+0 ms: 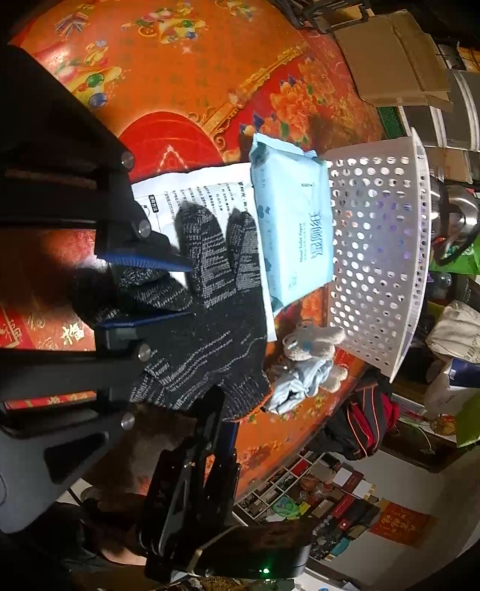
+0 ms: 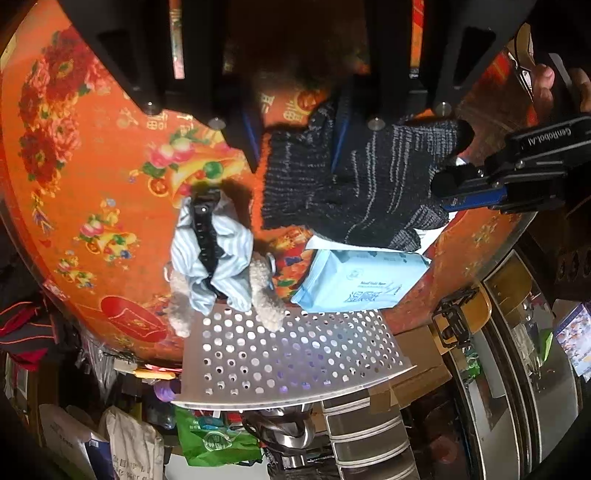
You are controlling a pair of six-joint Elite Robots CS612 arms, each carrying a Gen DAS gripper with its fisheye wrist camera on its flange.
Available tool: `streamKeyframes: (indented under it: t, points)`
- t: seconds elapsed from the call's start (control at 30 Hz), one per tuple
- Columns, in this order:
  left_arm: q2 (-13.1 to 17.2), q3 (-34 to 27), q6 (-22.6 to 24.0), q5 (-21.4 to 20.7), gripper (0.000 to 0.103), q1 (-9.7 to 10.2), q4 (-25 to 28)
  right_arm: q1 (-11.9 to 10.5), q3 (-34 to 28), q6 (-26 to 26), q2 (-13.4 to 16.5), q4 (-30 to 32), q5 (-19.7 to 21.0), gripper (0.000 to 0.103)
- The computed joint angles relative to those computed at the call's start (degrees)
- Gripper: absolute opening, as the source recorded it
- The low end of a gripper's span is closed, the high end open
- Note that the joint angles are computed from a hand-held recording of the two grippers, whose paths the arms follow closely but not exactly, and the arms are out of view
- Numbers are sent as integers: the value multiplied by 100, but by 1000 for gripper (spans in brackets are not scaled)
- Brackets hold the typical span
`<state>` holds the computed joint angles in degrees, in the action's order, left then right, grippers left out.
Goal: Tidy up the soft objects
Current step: 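Grasp the black knit glove with the left gripper, then lift the glove over the white basket and release it inside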
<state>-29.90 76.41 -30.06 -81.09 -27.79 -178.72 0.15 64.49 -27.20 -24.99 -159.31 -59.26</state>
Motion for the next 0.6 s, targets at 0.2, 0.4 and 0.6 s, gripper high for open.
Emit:
streamKeyframes:
  t: [0.2,0.4,0.6]
  points:
    - [-97,174,122,106,19,-37,-443,-14,221,-65,-142,-266,19,34]
    - [-285,407,232,311,19,-62,-947,-37,421,-89,-312,-651,224,34]
    - [-444,491,388,504,20,-47,-1213,-19,396,-26,-394,-968,357,34]
